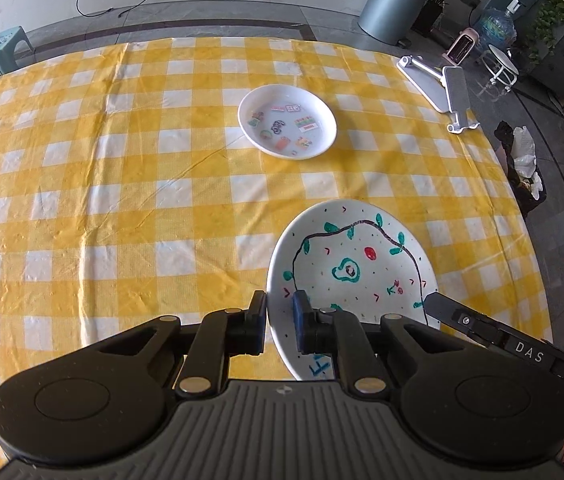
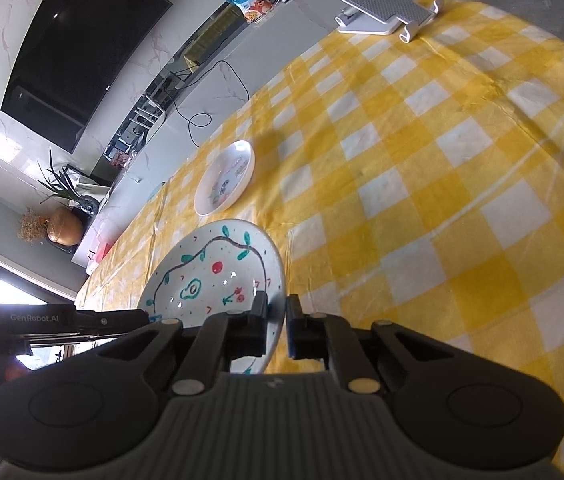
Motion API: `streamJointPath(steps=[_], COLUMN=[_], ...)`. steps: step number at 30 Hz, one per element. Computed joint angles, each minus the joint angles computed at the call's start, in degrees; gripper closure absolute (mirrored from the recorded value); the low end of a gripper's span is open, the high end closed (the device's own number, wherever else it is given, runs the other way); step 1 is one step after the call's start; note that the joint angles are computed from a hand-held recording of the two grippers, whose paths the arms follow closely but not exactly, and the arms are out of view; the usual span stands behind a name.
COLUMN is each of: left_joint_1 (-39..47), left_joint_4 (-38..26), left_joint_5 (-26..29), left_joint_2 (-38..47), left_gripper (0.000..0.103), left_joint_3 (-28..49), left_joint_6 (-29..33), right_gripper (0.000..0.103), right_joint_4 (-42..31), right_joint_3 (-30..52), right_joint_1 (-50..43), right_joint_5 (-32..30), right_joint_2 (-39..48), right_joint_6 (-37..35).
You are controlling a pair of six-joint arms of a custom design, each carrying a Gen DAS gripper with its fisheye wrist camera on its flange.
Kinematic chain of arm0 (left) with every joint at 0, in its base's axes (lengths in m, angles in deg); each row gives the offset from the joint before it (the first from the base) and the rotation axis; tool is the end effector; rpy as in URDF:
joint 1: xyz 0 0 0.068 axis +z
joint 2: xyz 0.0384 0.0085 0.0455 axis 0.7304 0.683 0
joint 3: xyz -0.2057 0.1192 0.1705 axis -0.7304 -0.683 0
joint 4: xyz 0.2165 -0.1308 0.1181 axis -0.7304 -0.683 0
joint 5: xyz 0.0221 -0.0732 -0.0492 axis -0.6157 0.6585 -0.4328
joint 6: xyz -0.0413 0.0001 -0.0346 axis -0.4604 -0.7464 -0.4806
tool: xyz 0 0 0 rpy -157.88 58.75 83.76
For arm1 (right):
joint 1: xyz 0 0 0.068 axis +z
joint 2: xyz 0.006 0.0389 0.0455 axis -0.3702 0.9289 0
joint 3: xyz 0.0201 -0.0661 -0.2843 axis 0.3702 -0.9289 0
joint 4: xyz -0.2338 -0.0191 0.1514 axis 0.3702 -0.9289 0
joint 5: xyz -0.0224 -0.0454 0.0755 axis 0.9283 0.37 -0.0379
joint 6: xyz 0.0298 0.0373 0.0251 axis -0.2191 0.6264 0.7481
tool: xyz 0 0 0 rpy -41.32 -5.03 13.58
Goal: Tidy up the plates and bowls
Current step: 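Slide the Fruity plate with both tools toward the bowl stack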
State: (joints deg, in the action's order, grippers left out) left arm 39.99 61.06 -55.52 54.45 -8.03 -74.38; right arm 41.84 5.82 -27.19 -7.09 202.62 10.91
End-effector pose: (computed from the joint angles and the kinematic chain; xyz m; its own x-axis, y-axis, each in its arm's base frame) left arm 0.2864 -0.0363 0.1366 -0.8695 -0.3485 -0.3499 -0.2865 0.9331 -0.2173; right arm 0.3444 -0.0061 0.0740 -0.9174 0.0881 -0.3881 -0.2267 0.6858 0.6916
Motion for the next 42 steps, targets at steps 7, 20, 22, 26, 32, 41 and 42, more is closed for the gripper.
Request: streamJointPath(steps=[7, 20, 22, 26, 32, 41, 42], left_joint_1=[-10.53, -29.95, -32.86, -36.84, -39.37, -41.19, -41.10], left_joint_4=[-0.04, 2.45, 3.06, 3.67, 5.45, 7.19, 7.57], left_joint_5=[-4.35, -16.14, -18.39, -21.71, -23.98, -26.09, -25.99], left_joint_2=[-6.95, -13.23, -14.07, -15.11, -14.34, -11.74, -11.69], left_gripper=[0.088, 0.088, 0.088, 0.088, 0.088, 0.088, 0.088], left_joint_3=[-4.51, -12.50, -14.00, -16.03, -18.20, -19.35, -19.60], left_joint_6=[-8.13, -29.06, -32.23, -37.56, -41.59, -43.09, -42.92], right_gripper=[0.096, 0.096, 0.096, 0.096, 0.096, 0.096, 0.096], right_joint_4=[-2.76, -12.50, -13.41, -14.22, -12.65, -9.87, -9.54], right_joint_3=[-3.63, -9.57, -10.35, -11.76, -14.38, -16.73, -16.97], right_joint_1=[-6.72, -18.12, -18.97, -19.83, -18.94, -16.75, -16.58], right_joint_5=[-1.53, -2.11, -2.20, -1.72, -0.04, 2.48, 2.72], right_joint_2=[-3.20, -8.79, -9.84, -11.25, -13.88, -15.88, -16.09], right_joint_6=[-4.57, -18.11, -19.82, -22.09, -24.02, -24.50, -24.48])
